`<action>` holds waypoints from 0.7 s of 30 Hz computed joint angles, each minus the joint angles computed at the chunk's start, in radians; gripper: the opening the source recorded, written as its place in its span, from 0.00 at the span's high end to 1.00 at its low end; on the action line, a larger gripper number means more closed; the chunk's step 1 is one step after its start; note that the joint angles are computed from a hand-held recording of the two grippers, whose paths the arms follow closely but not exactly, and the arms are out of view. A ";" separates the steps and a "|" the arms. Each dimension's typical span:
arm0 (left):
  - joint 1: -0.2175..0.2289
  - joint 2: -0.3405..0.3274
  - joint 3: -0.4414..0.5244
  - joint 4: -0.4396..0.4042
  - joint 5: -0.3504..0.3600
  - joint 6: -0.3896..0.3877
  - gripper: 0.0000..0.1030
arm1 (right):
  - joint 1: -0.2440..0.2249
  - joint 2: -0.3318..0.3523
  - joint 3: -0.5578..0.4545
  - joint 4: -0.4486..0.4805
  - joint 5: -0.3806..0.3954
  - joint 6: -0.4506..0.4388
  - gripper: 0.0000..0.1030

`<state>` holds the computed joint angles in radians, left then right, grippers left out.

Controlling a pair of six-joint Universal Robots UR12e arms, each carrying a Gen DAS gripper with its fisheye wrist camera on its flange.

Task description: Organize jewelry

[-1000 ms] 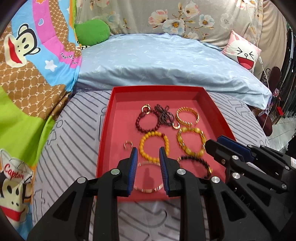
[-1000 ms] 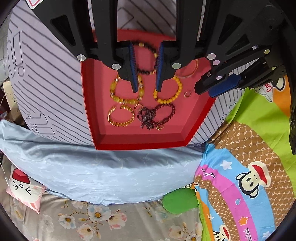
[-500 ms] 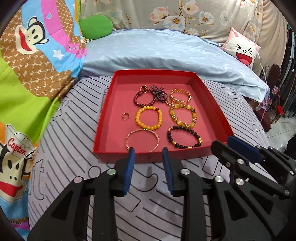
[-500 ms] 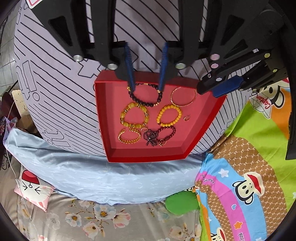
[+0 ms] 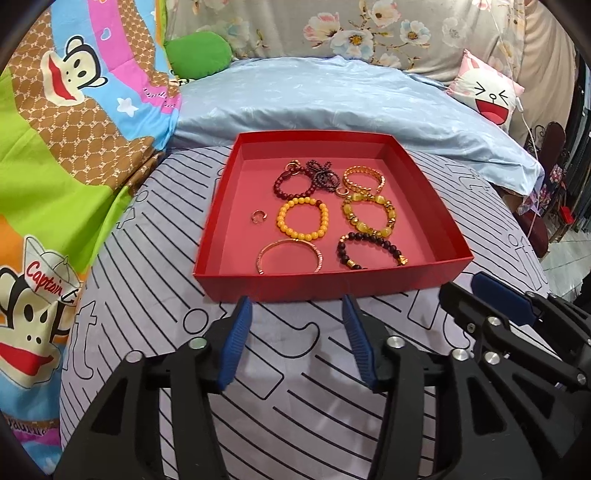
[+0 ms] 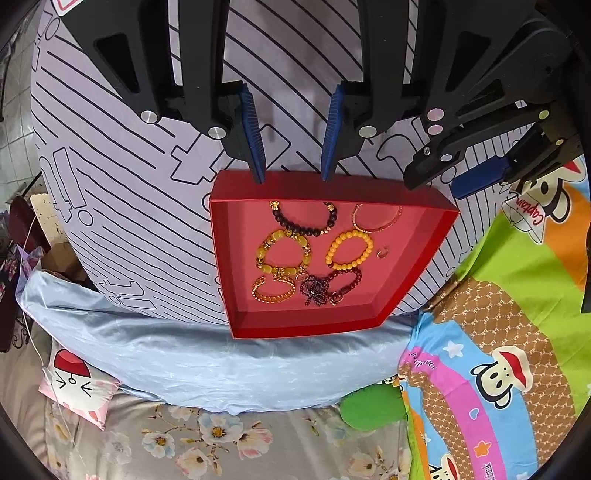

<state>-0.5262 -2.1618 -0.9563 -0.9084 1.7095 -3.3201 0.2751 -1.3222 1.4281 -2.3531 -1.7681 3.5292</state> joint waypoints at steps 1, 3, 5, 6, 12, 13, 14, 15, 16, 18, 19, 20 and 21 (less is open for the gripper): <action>0.000 0.001 -0.003 0.002 0.005 -0.003 0.48 | 0.001 -0.001 0.001 0.001 -0.003 0.000 0.70; -0.002 0.004 -0.008 0.003 0.015 -0.008 0.47 | 0.002 -0.003 0.003 0.007 -0.011 0.002 0.67; -0.002 0.005 -0.011 0.000 0.028 -0.017 0.44 | 0.005 -0.004 0.004 0.011 -0.024 0.006 0.63; -0.003 0.006 -0.013 0.003 0.037 -0.022 0.41 | 0.006 -0.005 0.005 0.012 -0.030 0.008 0.61; -0.004 0.013 -0.028 0.013 0.069 -0.038 0.27 | 0.004 -0.013 0.016 0.016 -0.049 0.029 0.47; -0.005 0.014 -0.031 0.017 0.078 -0.039 0.25 | 0.004 -0.015 0.019 0.016 -0.051 0.032 0.45; -0.005 0.015 -0.033 0.021 0.085 -0.039 0.24 | 0.004 -0.016 0.021 0.015 -0.052 0.034 0.44; -0.005 0.015 -0.034 0.021 0.087 -0.039 0.22 | 0.003 -0.017 0.022 0.014 -0.054 0.036 0.42; -0.005 0.015 -0.034 0.019 0.088 -0.040 0.20 | 0.003 -0.019 0.025 0.014 -0.057 0.038 0.40; -0.005 0.016 -0.036 0.019 0.092 -0.043 0.18 | 0.003 -0.020 0.027 0.014 -0.063 0.038 0.38; -0.005 0.016 -0.037 0.018 0.094 -0.043 0.17 | 0.003 -0.021 0.028 0.013 -0.065 0.035 0.36; -0.004 0.017 -0.038 0.018 0.094 -0.044 0.16 | 0.003 -0.020 0.028 0.012 -0.066 0.034 0.36; -0.004 0.018 -0.040 0.018 0.094 -0.043 0.15 | 0.004 -0.021 0.029 0.011 -0.070 0.032 0.35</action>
